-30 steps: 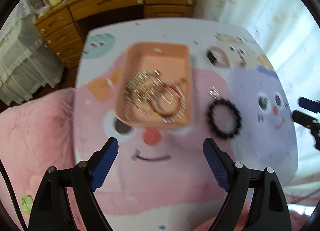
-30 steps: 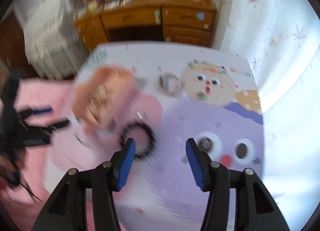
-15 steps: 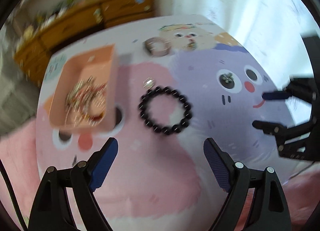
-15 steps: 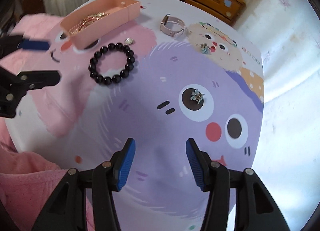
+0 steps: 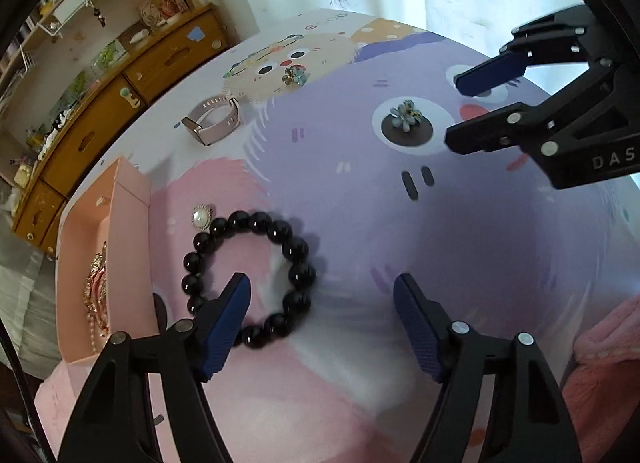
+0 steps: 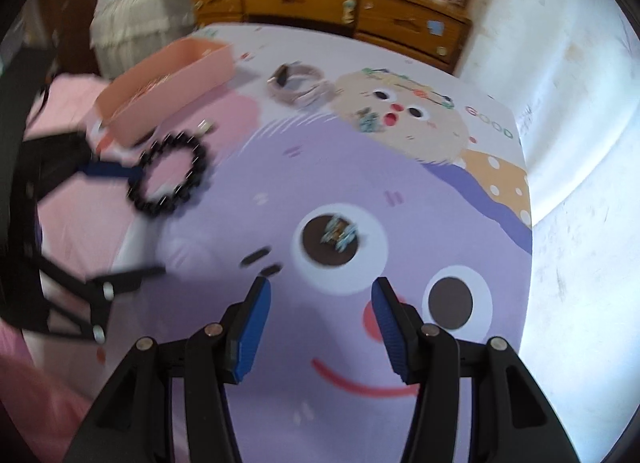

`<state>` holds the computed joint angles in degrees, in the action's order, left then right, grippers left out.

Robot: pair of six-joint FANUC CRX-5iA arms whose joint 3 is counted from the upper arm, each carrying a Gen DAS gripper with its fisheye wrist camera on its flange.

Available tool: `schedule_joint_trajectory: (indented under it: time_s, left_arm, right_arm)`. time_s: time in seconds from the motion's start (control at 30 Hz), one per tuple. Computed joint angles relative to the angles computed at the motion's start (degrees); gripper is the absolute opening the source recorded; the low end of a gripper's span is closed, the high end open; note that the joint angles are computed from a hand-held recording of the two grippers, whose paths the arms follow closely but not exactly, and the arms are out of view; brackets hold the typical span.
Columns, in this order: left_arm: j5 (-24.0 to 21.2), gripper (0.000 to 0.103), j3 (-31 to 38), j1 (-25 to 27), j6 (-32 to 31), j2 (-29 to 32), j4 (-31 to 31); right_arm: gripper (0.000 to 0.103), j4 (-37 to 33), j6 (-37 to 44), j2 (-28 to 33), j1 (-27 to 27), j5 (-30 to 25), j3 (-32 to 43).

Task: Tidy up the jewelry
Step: 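Move the right tool to the flower hair clip and grasp it, then grasp the black bead bracelet with the left tool while the right tool lifts the clip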

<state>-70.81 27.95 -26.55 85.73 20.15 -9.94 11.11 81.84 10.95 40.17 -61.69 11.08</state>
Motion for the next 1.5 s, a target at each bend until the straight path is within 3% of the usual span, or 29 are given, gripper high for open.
schedule_joint_trajectory:
  time_s: [0.1,0.27,0.33,0.47,0.57,0.93,1.0,1.07,1.3,1.4,1.47,1.5]
  left_arm:
    - [-0.28,0.064,1.01,0.96,0.3,1.16,2.45]
    - [-1.79,0.055,1.24,5.02,2.27,3.14,12.54]
    - [-2.02,0.049,1.54,5.19,3.17,3.3,12.34]
    - [-1.91,0.013,1.75,5.38,3.69,3.31,11.87]
    - [-1.62,0.013,0.6,7.55,5.84,3.37,16.55]
    - [-0.13,0.013,-1.37,8.81,14.8,2.19,20.77]
    - [0.74,0.013,-2.36,8.86,16.42,1.02,21.11]
    - [1.92,0.013,-3.97,9.25,18.11,-0.62,22.06]
    - [5.25,0.013,-8.03,11.05,22.19,-7.38,22.48]
    - [6.43,0.013,-9.94,12.56,22.92,-10.03,24.06]
    - [7.05,0.013,-11.05,13.38,23.12,-11.61,24.82]
    - [7.18,0.013,-11.19,13.54,23.4,-12.2,24.55]
  right_arm:
    - [0.052,-2.11,0.17,1.11,-1.11,1.39,1.2]
    - [0.038,-5.09,1.88,3.31,-2.22,1.24,3.89]
    - [0.037,-5.74,2.05,3.91,-2.53,1.39,4.68]
    - [0.029,-5.73,1.31,5.54,-2.97,0.17,6.54]
    - [0.016,-6.56,0.76,6.49,-3.55,-1.52,7.98]
    - [0.015,-11.39,-0.05,6.34,-4.86,-3.87,10.57]
    - [0.014,-11.6,-0.57,5.97,-4.6,-3.92,10.59]
    - [0.002,-12.17,-0.53,5.71,-4.36,-4.07,10.77]
    - [0.002,-10.18,-1.5,5.66,-2.65,-4.14,10.1]
    - [0.013,-8.06,-2.49,6.62,-1.57,-5.62,10.69]
    - [0.034,-5.91,-2.58,6.83,-0.76,-5.37,10.01]
    - [0.036,-4.11,-3.32,6.61,-0.15,-4.31,8.91]
